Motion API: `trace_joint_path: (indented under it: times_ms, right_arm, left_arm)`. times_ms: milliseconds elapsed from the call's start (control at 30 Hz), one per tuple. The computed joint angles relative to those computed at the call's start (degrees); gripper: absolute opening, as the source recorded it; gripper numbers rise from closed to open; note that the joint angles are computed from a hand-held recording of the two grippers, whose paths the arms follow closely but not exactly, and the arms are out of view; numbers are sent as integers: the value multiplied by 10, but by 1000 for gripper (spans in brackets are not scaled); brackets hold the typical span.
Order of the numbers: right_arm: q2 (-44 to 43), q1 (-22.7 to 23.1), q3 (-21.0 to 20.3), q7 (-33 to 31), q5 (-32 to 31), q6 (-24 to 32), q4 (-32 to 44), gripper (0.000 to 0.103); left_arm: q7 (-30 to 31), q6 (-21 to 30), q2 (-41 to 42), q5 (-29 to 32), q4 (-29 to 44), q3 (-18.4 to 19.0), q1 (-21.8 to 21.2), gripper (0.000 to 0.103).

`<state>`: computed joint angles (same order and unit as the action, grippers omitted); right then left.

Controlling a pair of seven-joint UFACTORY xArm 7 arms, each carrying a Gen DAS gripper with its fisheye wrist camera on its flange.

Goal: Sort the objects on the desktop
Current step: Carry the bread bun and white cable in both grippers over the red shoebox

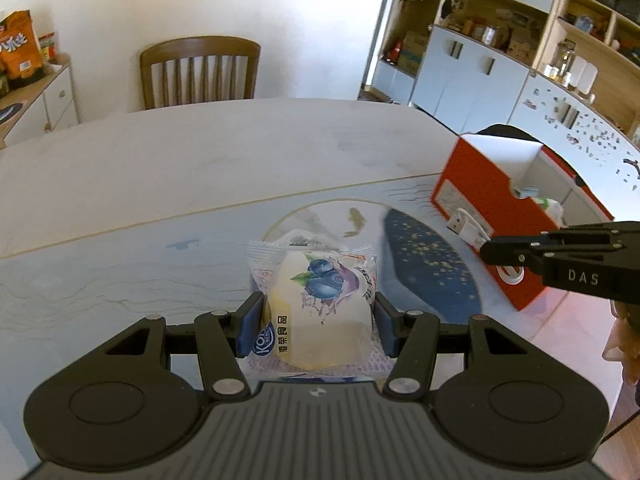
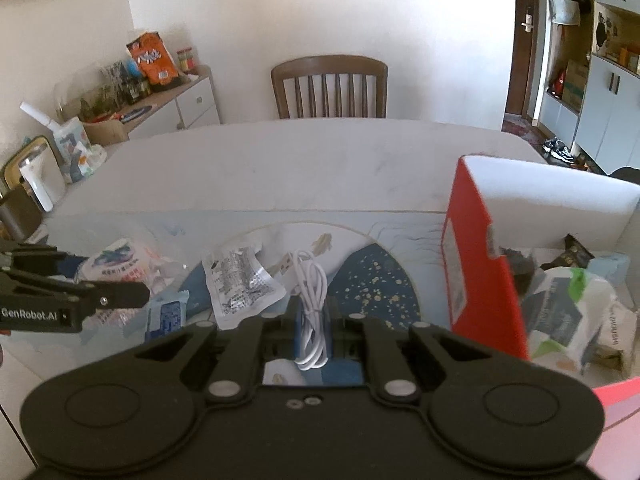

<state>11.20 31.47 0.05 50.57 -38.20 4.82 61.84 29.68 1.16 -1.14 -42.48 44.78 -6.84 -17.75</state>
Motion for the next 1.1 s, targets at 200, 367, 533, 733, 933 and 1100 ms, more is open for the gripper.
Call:
trace_joint_path:
  times_ms: [200,367,533,733,933,1100]
  right_arm:
    - [-47,-13,0,33,-38,-10,-36,10]
    - [-84,-49,22,63,-71,-13,-62,10]
    - [-113,-94,45,75,-80,-7,-85,10]
    - [-143,-151,68,76,-81,-21,-117,10]
    - [-163,-204,86,47,-61,-44,-141,10]
    - [-176,-208,66,-51,29,-66,-168,10]
  left_arm:
    - [-17,11,-16,19,1,-3,-18,56]
    - [-42,11,-19,46,9,-5,-36,56]
    - [-120,3,-14,127,18,-18,-38,56]
    - [-213,-1,-5,227,30,-30,-37,56]
    - [-375,-3,11,405,50,-38,-28,56]
    - [-506,7,31,546,82,-26,-42,56]
